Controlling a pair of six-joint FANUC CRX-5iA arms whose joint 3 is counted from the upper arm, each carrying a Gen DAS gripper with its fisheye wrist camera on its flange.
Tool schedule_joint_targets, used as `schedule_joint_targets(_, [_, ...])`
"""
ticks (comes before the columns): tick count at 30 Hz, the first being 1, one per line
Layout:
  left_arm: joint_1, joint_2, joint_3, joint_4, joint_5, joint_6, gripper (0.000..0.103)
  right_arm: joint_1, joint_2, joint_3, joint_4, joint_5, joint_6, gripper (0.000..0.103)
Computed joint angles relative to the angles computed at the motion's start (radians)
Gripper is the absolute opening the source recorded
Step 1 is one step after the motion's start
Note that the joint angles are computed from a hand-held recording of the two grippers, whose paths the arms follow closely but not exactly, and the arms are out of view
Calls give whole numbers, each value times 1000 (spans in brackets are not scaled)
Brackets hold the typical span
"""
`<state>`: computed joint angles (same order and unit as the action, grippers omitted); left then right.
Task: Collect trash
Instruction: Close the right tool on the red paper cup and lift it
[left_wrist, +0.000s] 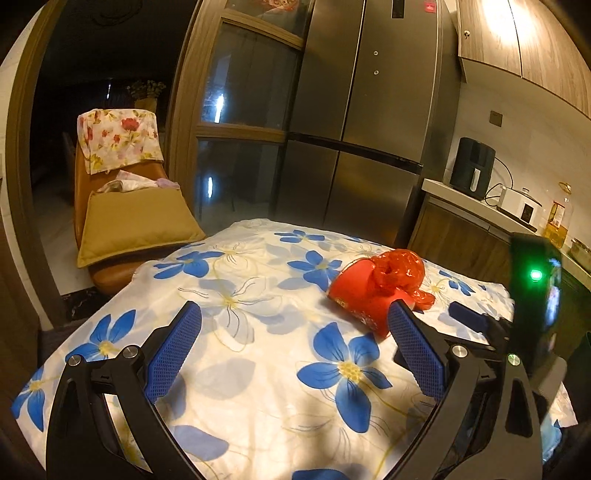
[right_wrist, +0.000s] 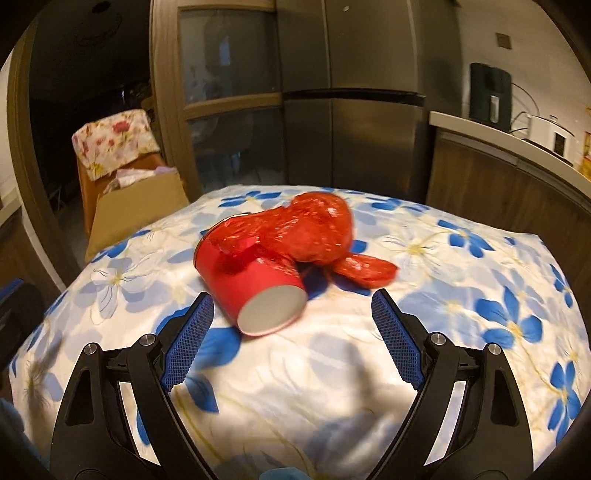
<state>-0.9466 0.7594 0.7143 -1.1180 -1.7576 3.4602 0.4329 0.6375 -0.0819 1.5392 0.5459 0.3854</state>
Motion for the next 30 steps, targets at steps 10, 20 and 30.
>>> schedule_joint_targets(10, [12, -25, -43, 20, 23, 30, 97, -15, 61, 102, 214, 55, -176, 81])
schedule_joint_targets(20, [12, -21, -35, 21, 5, 18, 96, -24, 52, 83, 181, 107, -116, 57])
schedule_joint_targets(30, [9, -19, -23, 2, 10, 0, 97, -84, -17, -30, 113, 179, 5, 56])
